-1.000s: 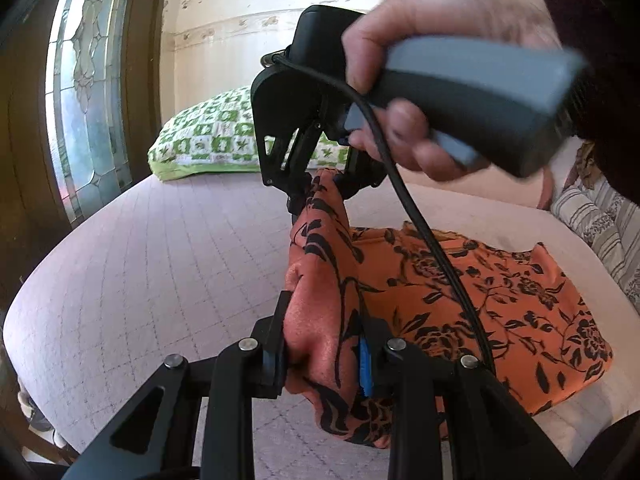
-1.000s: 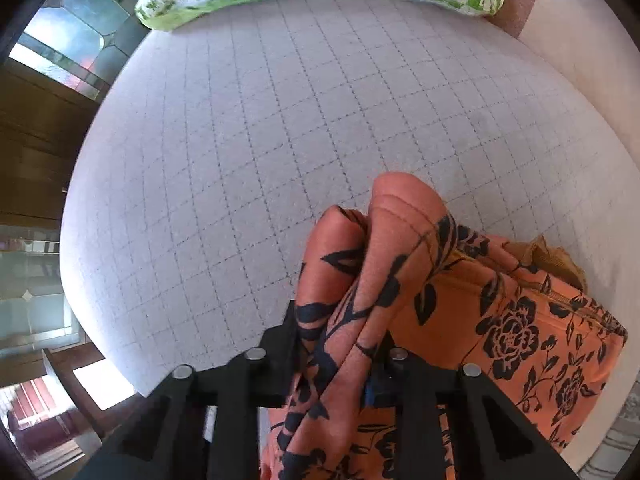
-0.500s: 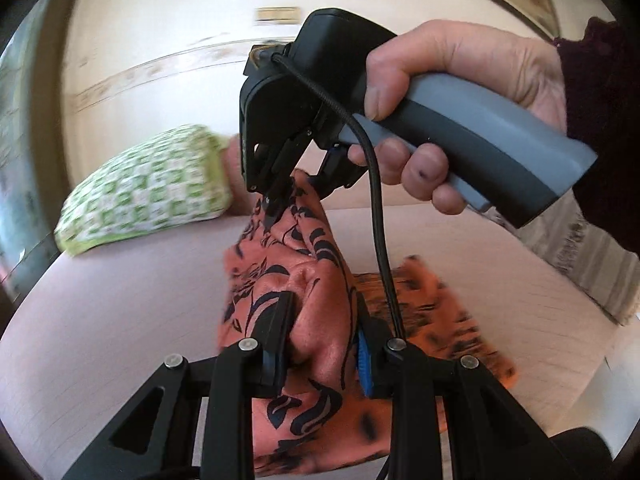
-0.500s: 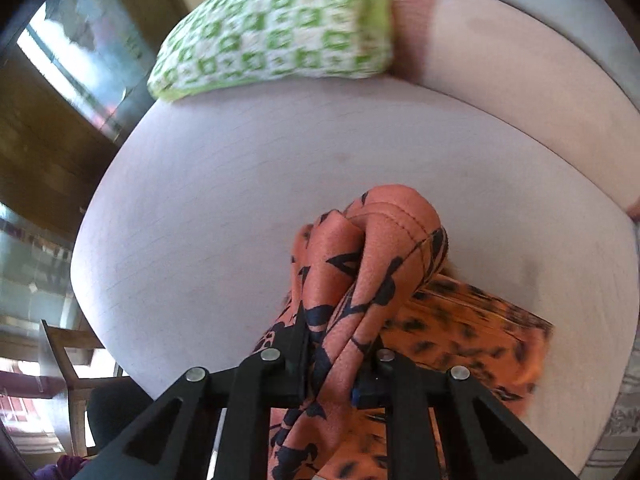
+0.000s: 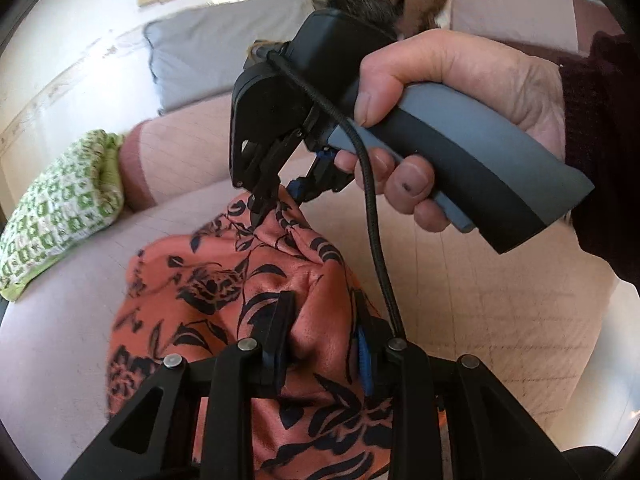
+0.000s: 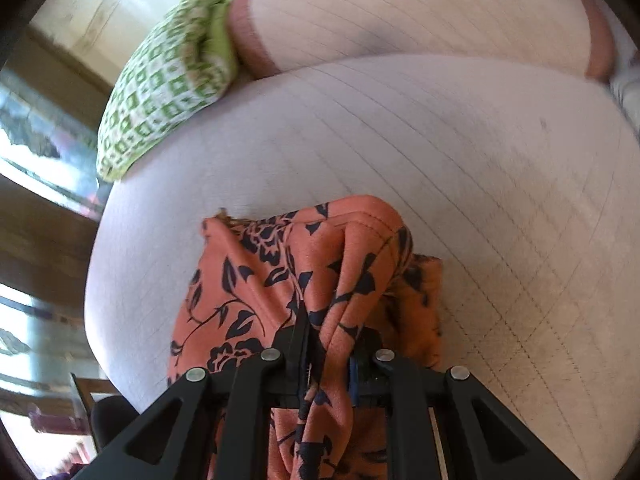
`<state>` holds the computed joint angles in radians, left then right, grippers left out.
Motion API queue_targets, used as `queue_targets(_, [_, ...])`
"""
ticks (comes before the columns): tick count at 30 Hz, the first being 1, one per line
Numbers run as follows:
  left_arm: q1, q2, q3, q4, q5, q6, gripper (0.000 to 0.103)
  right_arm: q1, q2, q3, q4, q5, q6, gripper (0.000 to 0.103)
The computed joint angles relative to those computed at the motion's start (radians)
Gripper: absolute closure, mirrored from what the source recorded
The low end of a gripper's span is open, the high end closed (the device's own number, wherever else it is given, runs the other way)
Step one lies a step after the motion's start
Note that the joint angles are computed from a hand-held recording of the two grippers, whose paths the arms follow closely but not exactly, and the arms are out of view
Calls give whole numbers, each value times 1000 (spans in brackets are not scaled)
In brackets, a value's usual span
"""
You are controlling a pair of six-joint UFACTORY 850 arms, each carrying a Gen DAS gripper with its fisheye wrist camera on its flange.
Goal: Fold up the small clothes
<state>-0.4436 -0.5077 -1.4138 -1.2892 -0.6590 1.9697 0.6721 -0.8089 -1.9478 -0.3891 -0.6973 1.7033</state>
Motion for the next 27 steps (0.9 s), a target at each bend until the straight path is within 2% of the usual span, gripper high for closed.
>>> queue_targets(2, [-10,-11,-4,59,-11,-41,70,-3,30,81,-17,45,59,88])
queue_targets(5, [-6,6,12,58,-40,12,55,-2,71,185,-42,131,142,84])
queue_targets(7, [11,18,6,74,-85,20,45,16,112,249,-153,160,283,84])
queue_targets(9, [44,33,1,102,-140,2,36,45,131,261,-261,111,402,84])
queue_targets(11, [83,34,-23,136,-209,-29,34,89,169,293,-394,63,547,84])
queue_targets(12, [106,34,-34,138,-233,-29,32,103,174,289,-411,37,570,84])
queue_targets(14, [143,21,-67,123,-236,-33,28,139,171,257,-429,-22,583,84])
queue_targets(16, [167,-24,-154,132,-230,-110,28,165,149,203,-417,-64,549,84])
queue_targets(18, [178,-86,-256,138,-189,-196,28,180,107,123,-380,-102,497,84])
queue_targets(20, [174,-138,-346,167,-103,-275,28,184,58,46,-363,-103,477,84])
queue_targets(23, [163,-222,-466,262,-31,-363,28,184,-3,-44,-344,-102,453,84])
queue_targets(27, [156,-256,-508,330,-38,-442,28,188,-112,-205,-264,-123,376,84])
